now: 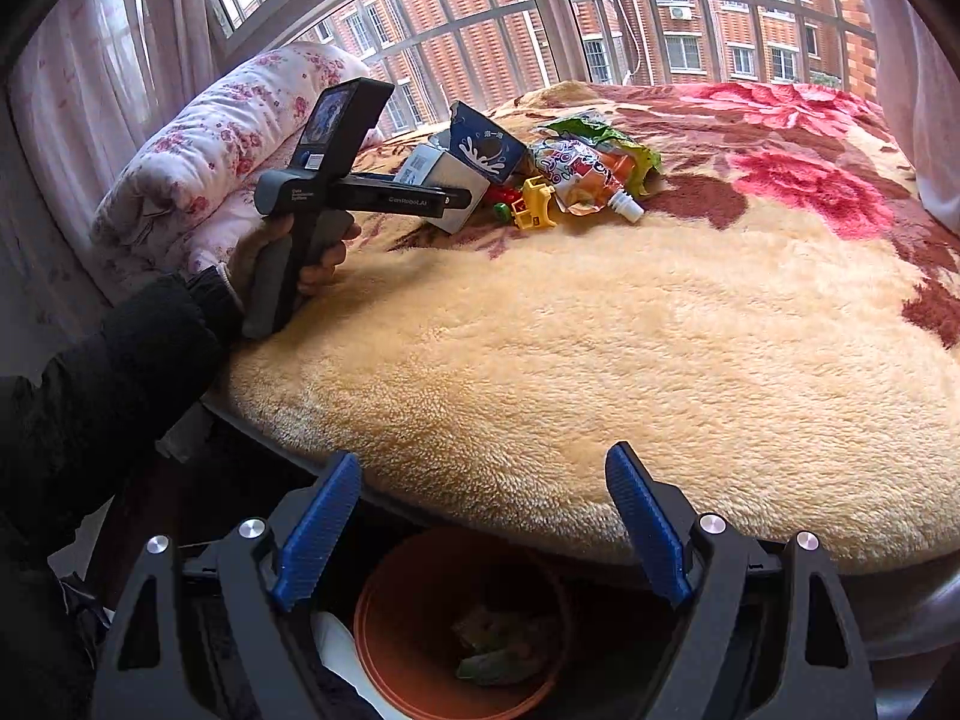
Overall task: Collect trash
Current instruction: 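Return to the bed and grasp the white barcode box with the left gripper, then grasp the orange juice pouch with the right gripper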
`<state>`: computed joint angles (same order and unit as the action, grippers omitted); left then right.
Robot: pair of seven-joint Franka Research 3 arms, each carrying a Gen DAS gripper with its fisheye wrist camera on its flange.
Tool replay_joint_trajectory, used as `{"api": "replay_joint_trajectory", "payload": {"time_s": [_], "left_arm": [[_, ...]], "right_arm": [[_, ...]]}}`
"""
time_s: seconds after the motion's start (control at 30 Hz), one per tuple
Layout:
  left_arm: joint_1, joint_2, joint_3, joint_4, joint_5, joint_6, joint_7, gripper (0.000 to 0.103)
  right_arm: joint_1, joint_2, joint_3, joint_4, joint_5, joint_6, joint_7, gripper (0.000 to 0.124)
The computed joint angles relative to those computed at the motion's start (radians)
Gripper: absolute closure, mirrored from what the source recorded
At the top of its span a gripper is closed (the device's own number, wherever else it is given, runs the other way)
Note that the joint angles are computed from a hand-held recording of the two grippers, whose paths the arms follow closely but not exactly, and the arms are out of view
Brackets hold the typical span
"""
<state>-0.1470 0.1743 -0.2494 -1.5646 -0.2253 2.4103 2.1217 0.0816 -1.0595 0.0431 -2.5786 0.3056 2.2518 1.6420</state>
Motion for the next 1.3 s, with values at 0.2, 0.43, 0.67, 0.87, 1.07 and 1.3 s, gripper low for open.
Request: {"api": "replay_joint_trajectory", "payload": {"time_s": [0.2, 0.43, 0.67, 0.87, 1.07, 1.3], "left_arm": [[-0.008, -0.086, 0.012, -0.11, 0.02, 0.048, -0.056, 0.042], [-0.032, -0.329, 0.057, -0.364, -0.048, 0.082, -0.096, 0.042], [-0.092, -0.499, 0.093, -0.561, 0.034, 0.177, -0.224, 0.042], [-0.136, -0.488, 0.131, -0.562, 0.05, 0.186, -0.262, 0.041], [-0.143, -0.461, 0.147, -0.529, 0.019, 0.171, -0.254, 0.041], [-0.141, -0.447, 0.144, -0.518, -0.006, 0.169, -0.234, 0.041]], "right_arm": [[0.002, 0.022, 0.003, 0.011, -0.002, 0.008, 0.003, 0.042], [-0.006, 0.097, -0.005, 0.074, -0.048, 0.028, -0.057, 0.042], [-0.032, 0.343, -0.007, 0.256, -0.156, 0.135, -0.213, 0.042], [-0.012, 0.638, -0.046, 0.511, -0.157, 0.122, -0.323, 0.042], [-0.015, 0.882, -0.054, 0.749, -0.189, 0.013, -0.356, 0.051], [0.003, 1.081, -0.053, 0.973, -0.298, -0.156, -0.346, 0.062]]}}
